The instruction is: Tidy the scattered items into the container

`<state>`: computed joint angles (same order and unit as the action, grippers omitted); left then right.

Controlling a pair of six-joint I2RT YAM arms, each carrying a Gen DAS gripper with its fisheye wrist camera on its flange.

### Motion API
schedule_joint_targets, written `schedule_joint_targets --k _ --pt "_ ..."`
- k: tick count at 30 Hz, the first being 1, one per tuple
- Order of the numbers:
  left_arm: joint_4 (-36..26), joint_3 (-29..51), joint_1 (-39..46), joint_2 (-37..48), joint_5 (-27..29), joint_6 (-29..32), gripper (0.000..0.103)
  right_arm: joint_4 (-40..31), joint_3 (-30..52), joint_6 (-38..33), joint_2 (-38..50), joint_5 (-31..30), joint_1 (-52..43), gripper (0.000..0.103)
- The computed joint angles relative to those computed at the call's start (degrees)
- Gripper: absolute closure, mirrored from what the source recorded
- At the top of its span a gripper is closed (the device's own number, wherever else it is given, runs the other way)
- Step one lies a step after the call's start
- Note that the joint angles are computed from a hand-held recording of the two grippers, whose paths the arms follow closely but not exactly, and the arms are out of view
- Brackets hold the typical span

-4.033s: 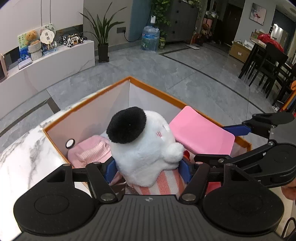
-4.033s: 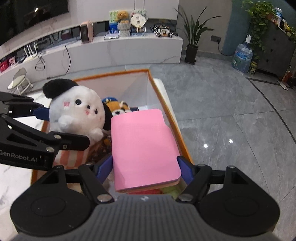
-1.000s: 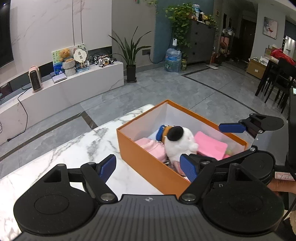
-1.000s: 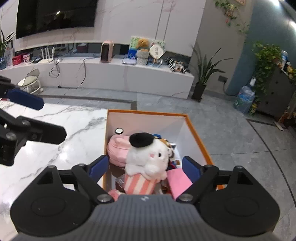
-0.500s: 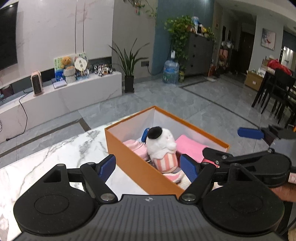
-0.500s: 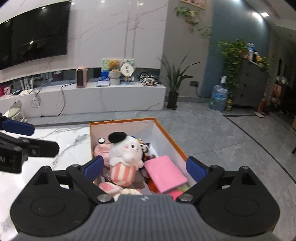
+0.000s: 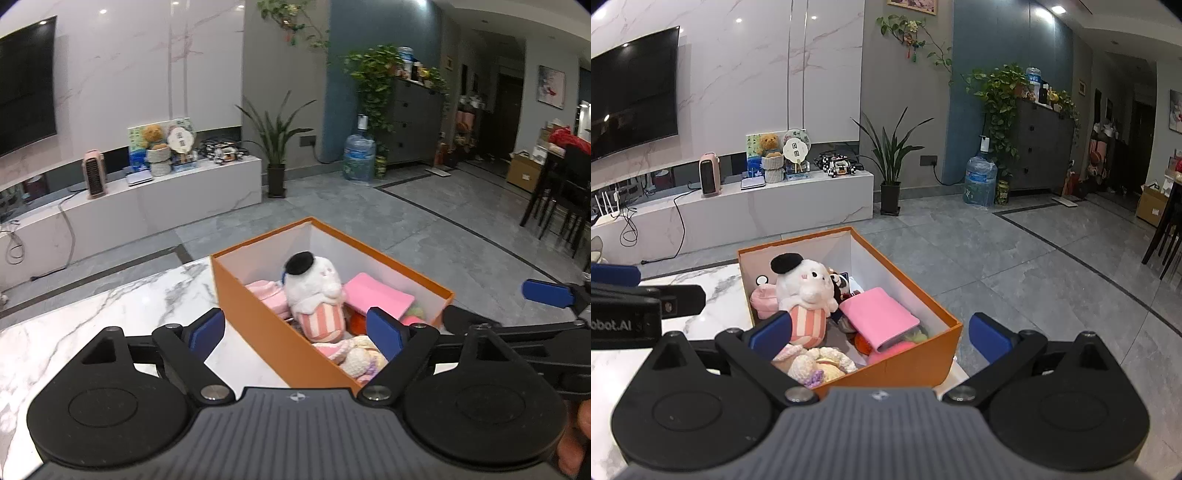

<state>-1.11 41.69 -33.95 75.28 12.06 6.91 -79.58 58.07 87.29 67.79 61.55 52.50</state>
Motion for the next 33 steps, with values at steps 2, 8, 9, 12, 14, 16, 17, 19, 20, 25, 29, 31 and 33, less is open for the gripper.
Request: schedule_joint_targets --k 2,8,9,12,14,16,17,19,20,25,29,31,33 --pt "-0.50 0.47 -0.29 0.43 -1.54 -0.51 0.002 0.31 -0.11 0.16 -0.05 -0.07 -0.03 0.001" --pt "-1.60 1.08 -0.85 0.29 -5.09 -1.75 0.000 0.38 -0.27 0.79 0.14 0.07 -0.24 0.000" --pt "-1.70 1.09 -0.75 0.17 -4.65 -1.94 0.000 0.10 -0.27 1.21 0.18 0.11 -0.12 0.000" --pt "-1.89 1.05 -0.81 -0.22 -3.91 -2.09 0.000 -0.76 -0.28 2.71 0.28 0.37 0.27 0.001" --pt "-1.48 0.74 -1.62 -0.56 -4.98 -1.70 0.000 -1.31 -0.27 3.57 0.45 0.44 0.47 0.000" --pt "-1.60 0.70 -1.99 -0.74 -4.93 -1.88 0.000 -1.41 -0.27 3.63 0.53 0.38 0.47 0.000" --pt "-1.60 0.73 -2.08 -0.72 -4.83 -1.99 0.000 -1.57 -0.22 3.77 0.63 0.38 0.51 0.000" --pt "-1.59 0.70 -2.17 -0.66 -4.99 -1.87 0.000 -1.84 -0.11 4.07 0.70 0.46 0.57 0.000" --pt "-1.57 0.68 -2.20 -0.63 -5.08 -1.80 0.000 -1.84 -0.06 4.09 0.73 0.47 0.60 0.000" --pt "-1.46 0.62 -2.13 -0.47 -5.13 -1.93 0.000 -1.63 0.04 3.87 1.13 0.26 0.55 0.000" --pt "-1.33 0.57 -2.40 -0.46 -5.45 -2.21 0.000 -1.98 0.14 4.33 1.33 0.29 0.68 0.000" --pt "-1.25 0.61 -2.49 -0.34 -5.55 -2.31 0.000 -1.90 0.00 4.26 1.17 0.26 0.67 0.000" --pt "-1.16 0.63 -2.56 -0.22 -5.65 -2.37 0.000 -1.82 -0.13 4.12 1.03 0.23 0.62 0.000"
